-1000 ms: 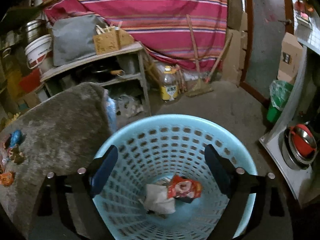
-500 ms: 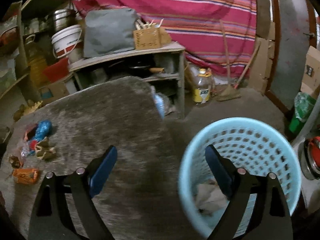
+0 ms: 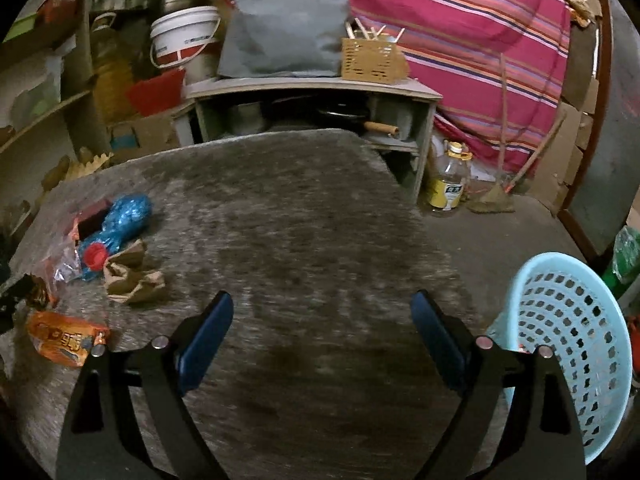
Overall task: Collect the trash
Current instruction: 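Grasp the crumpled brown paper with the left tool while the right tool grasps another brown paper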
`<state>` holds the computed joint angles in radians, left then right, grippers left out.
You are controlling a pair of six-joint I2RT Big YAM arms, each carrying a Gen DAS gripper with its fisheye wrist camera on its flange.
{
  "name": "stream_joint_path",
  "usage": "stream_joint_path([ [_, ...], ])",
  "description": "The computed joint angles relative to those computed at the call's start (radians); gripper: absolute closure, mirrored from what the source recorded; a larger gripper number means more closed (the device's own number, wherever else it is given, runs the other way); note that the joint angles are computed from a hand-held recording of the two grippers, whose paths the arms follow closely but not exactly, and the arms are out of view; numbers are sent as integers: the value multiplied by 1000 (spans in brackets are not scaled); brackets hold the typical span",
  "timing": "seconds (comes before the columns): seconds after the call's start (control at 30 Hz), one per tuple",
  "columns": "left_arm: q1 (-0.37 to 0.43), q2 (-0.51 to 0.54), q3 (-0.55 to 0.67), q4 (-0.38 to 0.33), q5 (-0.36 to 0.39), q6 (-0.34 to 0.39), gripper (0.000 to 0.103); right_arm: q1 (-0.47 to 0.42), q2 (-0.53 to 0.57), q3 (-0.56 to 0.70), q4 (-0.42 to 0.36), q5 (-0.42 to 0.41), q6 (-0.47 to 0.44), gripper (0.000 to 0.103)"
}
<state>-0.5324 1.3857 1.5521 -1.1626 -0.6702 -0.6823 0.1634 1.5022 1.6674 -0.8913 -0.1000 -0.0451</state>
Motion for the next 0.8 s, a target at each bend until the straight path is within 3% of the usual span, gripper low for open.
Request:
stream_joint_path([
  [0.1,22,-2,-14,5,80,-8,54,22,11,12,-17,-7,23,14],
  [0.23,25,-11,-21,6,74,0,66,59,19,19,-12,-24,47,14],
  [0.8,39,-121,-67,-23,-83,-18,67,227,63,42,-9,45,36,14],
])
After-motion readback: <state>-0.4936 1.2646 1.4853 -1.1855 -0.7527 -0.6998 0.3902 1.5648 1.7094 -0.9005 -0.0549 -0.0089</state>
